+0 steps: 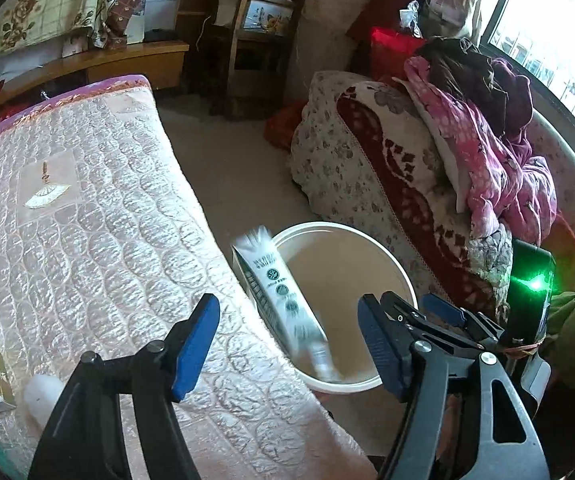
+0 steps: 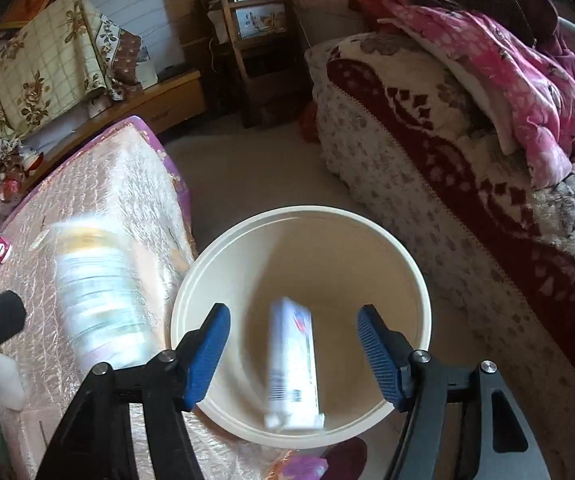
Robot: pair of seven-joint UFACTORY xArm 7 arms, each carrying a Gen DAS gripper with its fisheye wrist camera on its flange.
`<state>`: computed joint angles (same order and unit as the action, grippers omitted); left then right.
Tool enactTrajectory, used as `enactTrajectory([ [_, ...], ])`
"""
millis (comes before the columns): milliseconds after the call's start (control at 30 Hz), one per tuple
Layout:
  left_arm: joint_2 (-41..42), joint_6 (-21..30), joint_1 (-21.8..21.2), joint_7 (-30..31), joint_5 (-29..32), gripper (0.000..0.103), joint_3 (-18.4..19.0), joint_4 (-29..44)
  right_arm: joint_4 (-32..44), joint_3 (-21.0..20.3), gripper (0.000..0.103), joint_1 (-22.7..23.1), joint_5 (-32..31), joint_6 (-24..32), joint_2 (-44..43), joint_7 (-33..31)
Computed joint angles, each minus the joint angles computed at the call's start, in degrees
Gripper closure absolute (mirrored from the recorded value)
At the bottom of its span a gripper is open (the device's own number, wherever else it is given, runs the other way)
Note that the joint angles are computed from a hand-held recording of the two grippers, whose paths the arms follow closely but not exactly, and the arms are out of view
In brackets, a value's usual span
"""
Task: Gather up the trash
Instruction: 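Carry both items over the white bucket and open both grippers to drop them, then move both open grippers back over the mattress toward the remaining items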
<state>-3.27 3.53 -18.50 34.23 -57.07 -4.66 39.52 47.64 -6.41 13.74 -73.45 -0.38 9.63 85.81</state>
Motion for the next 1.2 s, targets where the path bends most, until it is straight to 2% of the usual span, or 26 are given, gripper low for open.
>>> enactTrajectory([
  [100,-1.6,0.1,1.0,-4.6,4.7,0.031,0.1,-1.9,-0.5,0.2,0.033,-0.2,1.1,-0.8,-0.1,-0.9],
  [200,-4.5,-0.9,0.5,-6.9,7.5,0.031,1.3,-4.7,-1.3,0.9,0.033,0.4,4.0,-0.2,-0.6,-4.3],
  [333,-8.6,-2.8,2.0,-12.5,14.6,0.031,1.1,-9.0,-1.3,1.1,0.033,2.1,2.3,1.0,-1.5,-3.5],
  [400,-11.0,-3.4,6.3,-17.5,20.5,0.031,-1.8,-11.4,-1.2,1.8,0.033,2.2,0.9,1.4,-2.2,-2.4],
  [500,-14.6,-3.7,11.5,-22.5,26.1,0.031,-5.1,-14.6,-1.5,3.6,0.033,2.1,-1.4,2.0,-3.4,-0.1],
  [567,-16.5,-3.8,13.0,-24.2,28.3,0.031,-5.6,-16.1,-1.8,5.1,0.033,1.7,-2.4,2.3,-4.3,1.2],
  [633,-19.2,-3.6,16.9,-27.0,31.3,0.031,-8.1,-17.9,-2.2,6.8,0.033,1.6,-2.7,2.3,-5.3,1.9],
  [800,-25.7,-2.4,22.7,-30.8,36.9,0.031,-10.0,-22.2,-2.6,10.4,0.03,2.2,-0.9,3.9,-7.0,0.4],
  [900,-29.1,-1.6,24.4,-32.0,39.6,0.031,-9.1,-24.3,-2.3,11.9,0.03,3.0,-2.5,4.5,-7.6,2.2],
  [1067,-34.2,-0.3,23.9,-32.6,42.6,0.031,-3.3,-27.5,-1.7,14.1,0.03,4.5,-1.6,5.2,-8.1,2.2],
  [1200,-37.9,0.8,25.1,-33.7,45.6,0.031,-0.8,-29.3,-0.8,15.5,0.03,6.3,0.2,6.1,-7.8,1.0],
])
